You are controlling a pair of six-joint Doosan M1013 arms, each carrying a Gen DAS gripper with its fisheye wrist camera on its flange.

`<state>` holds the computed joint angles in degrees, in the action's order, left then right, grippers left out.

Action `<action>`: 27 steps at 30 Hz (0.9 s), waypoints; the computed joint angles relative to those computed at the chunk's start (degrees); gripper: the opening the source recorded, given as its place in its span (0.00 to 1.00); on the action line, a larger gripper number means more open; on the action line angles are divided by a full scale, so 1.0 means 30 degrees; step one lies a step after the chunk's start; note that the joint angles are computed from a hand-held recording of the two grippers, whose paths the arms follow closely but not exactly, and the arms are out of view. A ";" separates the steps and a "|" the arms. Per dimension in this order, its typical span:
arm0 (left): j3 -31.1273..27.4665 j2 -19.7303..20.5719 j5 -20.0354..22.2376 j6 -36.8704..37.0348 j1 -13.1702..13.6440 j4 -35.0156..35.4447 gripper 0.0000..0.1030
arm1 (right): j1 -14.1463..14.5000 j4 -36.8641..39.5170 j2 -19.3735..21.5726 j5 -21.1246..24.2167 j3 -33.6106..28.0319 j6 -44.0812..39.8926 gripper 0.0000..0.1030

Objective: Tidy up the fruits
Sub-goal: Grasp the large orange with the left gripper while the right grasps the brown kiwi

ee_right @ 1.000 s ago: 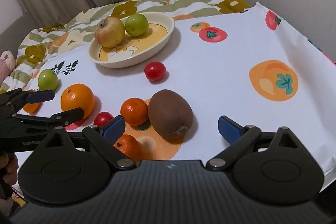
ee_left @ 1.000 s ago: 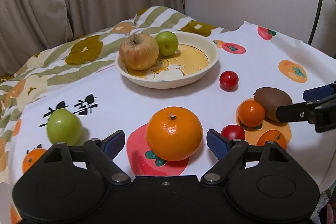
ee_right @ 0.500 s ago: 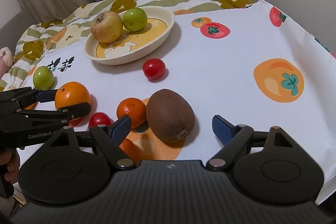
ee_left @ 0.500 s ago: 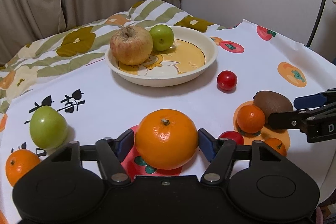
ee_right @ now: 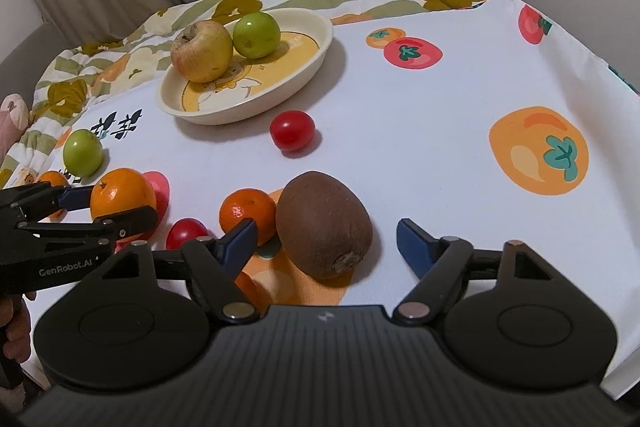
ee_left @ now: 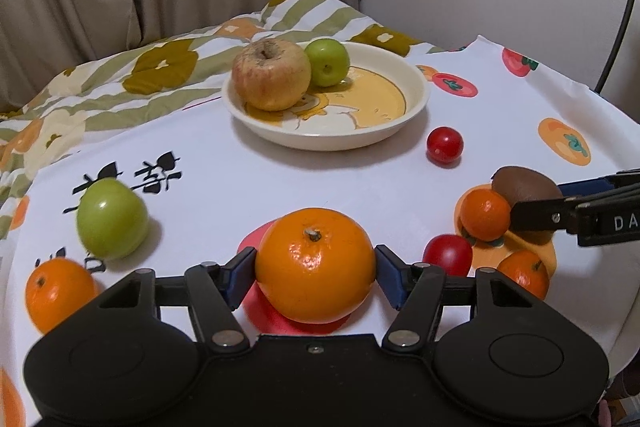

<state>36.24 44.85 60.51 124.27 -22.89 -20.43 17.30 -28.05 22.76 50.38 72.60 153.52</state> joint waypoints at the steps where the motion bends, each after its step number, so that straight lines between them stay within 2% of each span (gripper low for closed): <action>1: 0.0126 -0.0079 -0.0048 -0.0080 0.0017 0.0073 0.65 | 0.0005 0.0020 -0.0009 -0.0014 -0.0001 -0.0094 0.83; 7: 0.0740 -0.0465 -0.0224 -0.0628 0.0116 0.0381 0.65 | -0.0057 0.0116 -0.0140 -0.0727 0.0261 -0.0762 0.82; 16: 0.1043 -0.0753 0.0079 -0.1491 0.0221 0.0642 0.65 | -0.0485 0.0844 -0.0598 -0.3059 0.1278 -0.1851 0.79; 27: 0.1421 -0.1007 -0.0004 -0.1765 0.0274 0.0664 0.65 | -0.0737 0.1871 -0.0978 -0.4218 0.2030 -0.3707 0.73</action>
